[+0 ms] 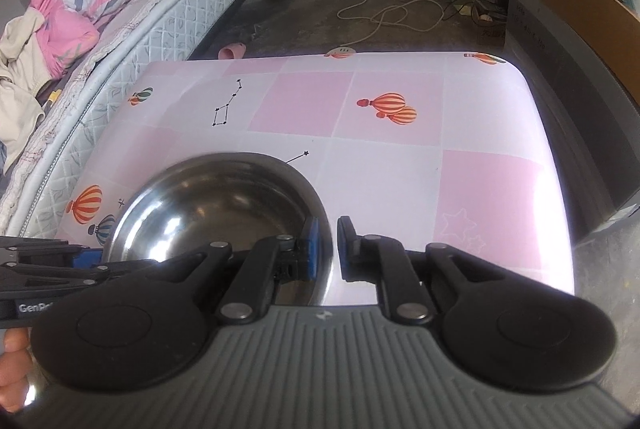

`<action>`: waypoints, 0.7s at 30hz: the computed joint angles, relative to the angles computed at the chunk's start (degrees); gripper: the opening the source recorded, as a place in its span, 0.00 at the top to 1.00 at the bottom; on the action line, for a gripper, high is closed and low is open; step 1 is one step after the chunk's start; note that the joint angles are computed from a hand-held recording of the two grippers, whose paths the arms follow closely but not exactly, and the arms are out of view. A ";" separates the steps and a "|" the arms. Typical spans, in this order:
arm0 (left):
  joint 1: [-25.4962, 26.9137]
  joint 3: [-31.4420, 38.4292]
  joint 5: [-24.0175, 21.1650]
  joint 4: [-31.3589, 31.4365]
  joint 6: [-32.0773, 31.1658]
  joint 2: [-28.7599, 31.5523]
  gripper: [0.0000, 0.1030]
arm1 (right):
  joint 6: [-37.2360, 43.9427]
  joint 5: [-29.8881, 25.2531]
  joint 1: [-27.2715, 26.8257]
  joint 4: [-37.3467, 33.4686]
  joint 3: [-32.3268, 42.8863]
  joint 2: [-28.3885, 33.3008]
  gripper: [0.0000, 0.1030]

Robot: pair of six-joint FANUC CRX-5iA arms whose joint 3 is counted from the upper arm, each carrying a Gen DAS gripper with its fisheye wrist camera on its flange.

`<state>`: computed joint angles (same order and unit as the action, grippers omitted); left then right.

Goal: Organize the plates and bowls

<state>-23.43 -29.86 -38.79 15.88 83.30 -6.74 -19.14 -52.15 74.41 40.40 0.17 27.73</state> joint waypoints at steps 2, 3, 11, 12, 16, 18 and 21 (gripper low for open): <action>0.05 0.14 0.41 -1.69 1.19 -0.62 0.55 | 0.01 -0.14 -0.26 -0.21 0.48 0.16 0.89; 0.43 -0.42 0.90 -1.09 0.60 -1.02 0.55 | -0.17 -0.16 -0.32 -0.29 0.53 0.18 0.89; 3.14 -1.74 -0.87 2.27 -1.32 0.27 0.62 | 0.16 1.68 -0.92 -2.69 0.35 0.08 0.87; 3.43 -1.96 -1.13 3.20 -1.78 0.86 0.71 | 0.55 2.02 -1.03 -3.26 0.38 0.08 0.87; 4.47 -4.11 -0.83 9.41 -5.82 2.02 0.83 | 2.91 3.34 -1.34 -6.21 1.54 0.66 0.87; 4.28 -4.23 -0.49 9.57 -5.39 2.05 0.84 | 3.87 3.27 -1.35 -7.21 2.30 1.12 0.85; 4.41 -4.13 -0.63 8.95 -5.10 1.85 0.84 | 5.29 1.32 -1.23 -7.93 4.48 2.33 0.83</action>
